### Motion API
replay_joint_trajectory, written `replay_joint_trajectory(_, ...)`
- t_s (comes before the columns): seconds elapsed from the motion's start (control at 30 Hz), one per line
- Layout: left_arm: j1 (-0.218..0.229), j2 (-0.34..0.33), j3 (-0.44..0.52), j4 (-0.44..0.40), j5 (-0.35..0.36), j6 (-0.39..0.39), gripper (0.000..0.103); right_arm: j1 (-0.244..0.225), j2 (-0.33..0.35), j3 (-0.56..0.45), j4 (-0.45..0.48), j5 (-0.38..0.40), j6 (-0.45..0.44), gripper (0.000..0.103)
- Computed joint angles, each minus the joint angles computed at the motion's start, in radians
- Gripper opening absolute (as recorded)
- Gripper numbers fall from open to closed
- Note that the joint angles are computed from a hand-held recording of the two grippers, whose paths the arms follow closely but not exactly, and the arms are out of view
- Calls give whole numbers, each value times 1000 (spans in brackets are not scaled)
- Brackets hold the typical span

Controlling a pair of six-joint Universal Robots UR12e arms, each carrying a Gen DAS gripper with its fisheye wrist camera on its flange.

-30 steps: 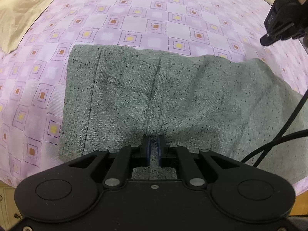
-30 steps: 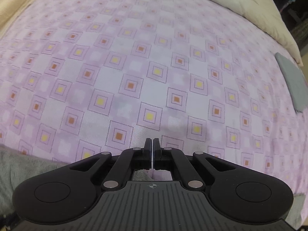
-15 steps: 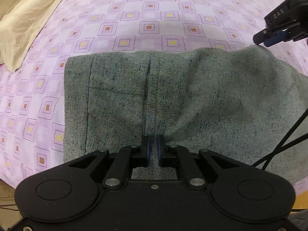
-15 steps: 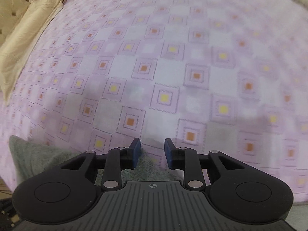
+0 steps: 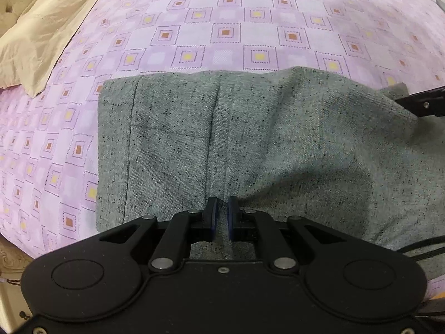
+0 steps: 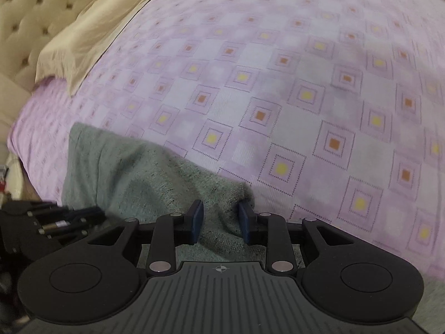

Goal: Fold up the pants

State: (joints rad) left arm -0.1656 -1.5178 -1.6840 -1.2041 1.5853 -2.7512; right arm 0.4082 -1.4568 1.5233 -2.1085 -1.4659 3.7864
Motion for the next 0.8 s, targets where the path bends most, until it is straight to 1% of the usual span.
replay_joint_trajectory(0.03,-5,-3,1,1,9,-1,10,3,1,-2,-3,-12,-3,27)
replay_joint_trajectory(0.1,-13,-4,0,8,25,4,10,20,-2,-4,-28,-64,-41,27)
replay_joint_trajectory(0.13,-17,-3,-2,11,33,8,10,29,-7,1,-47,-72,-63,27)
replay_joint_trajectory(0.27,-34,-7,0,13,60,1,10,34,-12,17,-69,-34,-79,28)
replay_joint_trajectory(0.4,-44,-10,5,8,73,-12,10,30,-12,25,-77,-30,-68,28)
replay_joint_trajectory(0.5,-45,-10,7,6,71,-10,10,25,-17,32,-84,-44,-53,27)
replay_joint_trajectory(0.53,-43,-10,5,7,68,-8,10,27,-19,32,-92,-68,-49,27)
replay_joint_trajectory(0.6,-39,-10,5,6,63,-5,10,36,-27,41,-125,-148,-42,27)
replay_joint_trajectory(0.63,-38,-10,6,4,60,-6,10,33,-30,47,-142,-171,-36,27)
replay_joint_trajectory(0.67,-36,-11,8,1,57,-8,10,23,-32,52,-146,-167,-33,27)
replay_joint_trajectory(0.73,-30,-10,12,-7,50,-17,10,-4,-32,61,-135,-119,-39,27)
replay_joint_trajectory(0.8,-27,-11,14,-11,46,-19,10,-39,-28,65,-108,-11,-64,27)
